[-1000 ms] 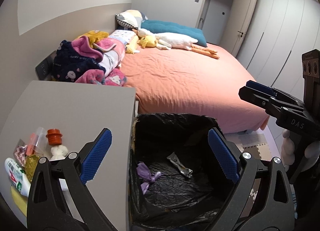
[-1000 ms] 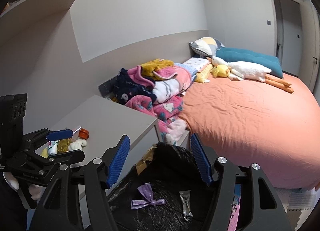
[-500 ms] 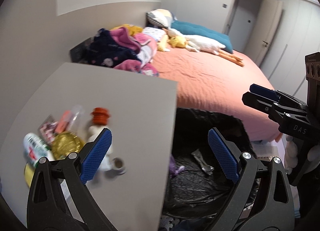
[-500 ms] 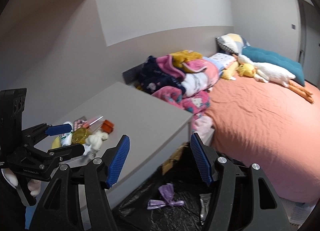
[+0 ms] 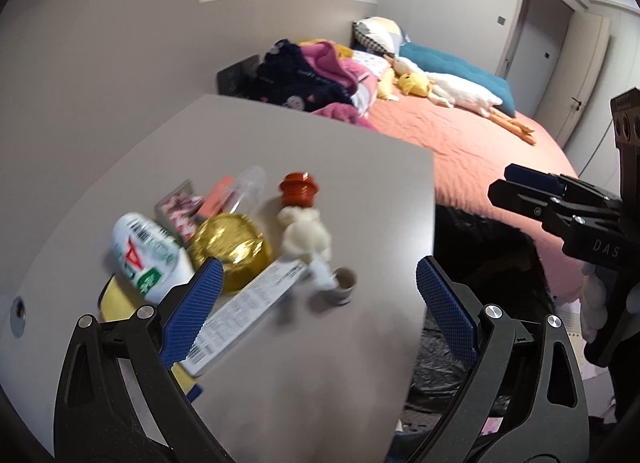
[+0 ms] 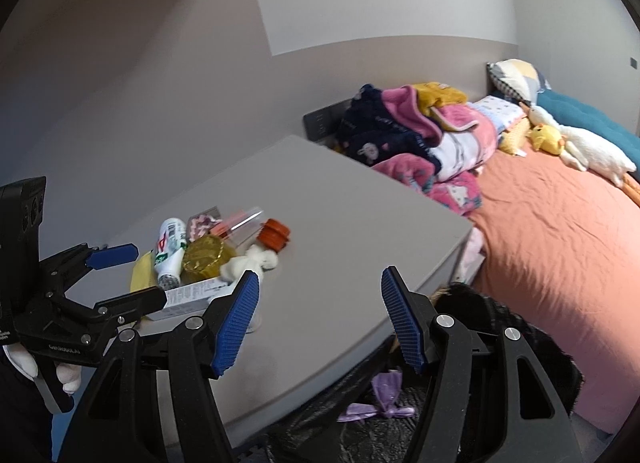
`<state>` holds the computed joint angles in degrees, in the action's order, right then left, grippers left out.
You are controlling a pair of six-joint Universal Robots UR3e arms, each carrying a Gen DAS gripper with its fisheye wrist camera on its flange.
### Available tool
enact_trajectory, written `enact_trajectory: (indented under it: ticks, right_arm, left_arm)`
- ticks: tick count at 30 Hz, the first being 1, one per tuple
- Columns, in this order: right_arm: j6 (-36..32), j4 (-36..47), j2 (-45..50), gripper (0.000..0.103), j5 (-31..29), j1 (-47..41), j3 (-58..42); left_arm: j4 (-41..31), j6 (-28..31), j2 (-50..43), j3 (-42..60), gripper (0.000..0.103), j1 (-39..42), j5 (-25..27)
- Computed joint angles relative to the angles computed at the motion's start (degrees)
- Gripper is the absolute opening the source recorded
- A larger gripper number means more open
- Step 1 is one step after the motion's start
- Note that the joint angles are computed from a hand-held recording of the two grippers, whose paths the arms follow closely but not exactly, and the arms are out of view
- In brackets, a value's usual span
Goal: Collect trash
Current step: 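Move both tools back over the table toward the toothpaste box and tape roll, then grasp the toothpaste box with the left tool while the right tool grasps the tape roll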
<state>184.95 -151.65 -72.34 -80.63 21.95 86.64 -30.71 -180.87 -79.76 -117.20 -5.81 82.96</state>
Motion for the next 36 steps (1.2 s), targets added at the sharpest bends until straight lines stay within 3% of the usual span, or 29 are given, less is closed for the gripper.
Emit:
enact_trajectory:
  ticks: [12,15,19,29,36]
  right_arm:
    - [-0.6,5.8,10.6,0.065,-0.2,5.5,-12.1]
    - [-1.7,7.6,12.6,0.065,-0.2,6.5,-13.8]
    - [-2.4,11.2,16.1,0.055,0.4,7.3,-17.5]
    - [-2.1,17.3,24.8,0.048,1.0,8.6,-27.8]
    - [-1.4,19.7,29.2,0.028,1.7,9.2,-32.8]
  left_arm:
    - [1.9,5.5,-0.4,-6.7,0.094,6.3,-1.6]
    - [3.0,7.3,-1.7,-7.6,0.089,7.0,-1.7]
    - [3.8,8.9,-4.6,-7.6,0.083,8.0,-1.6]
    - [3.9,14.1,-11.1,-4.9,0.073,8.9,-1.9]
    - [3.9,16.4,-13.2,-4.7,0.062,10.4,-3.6]
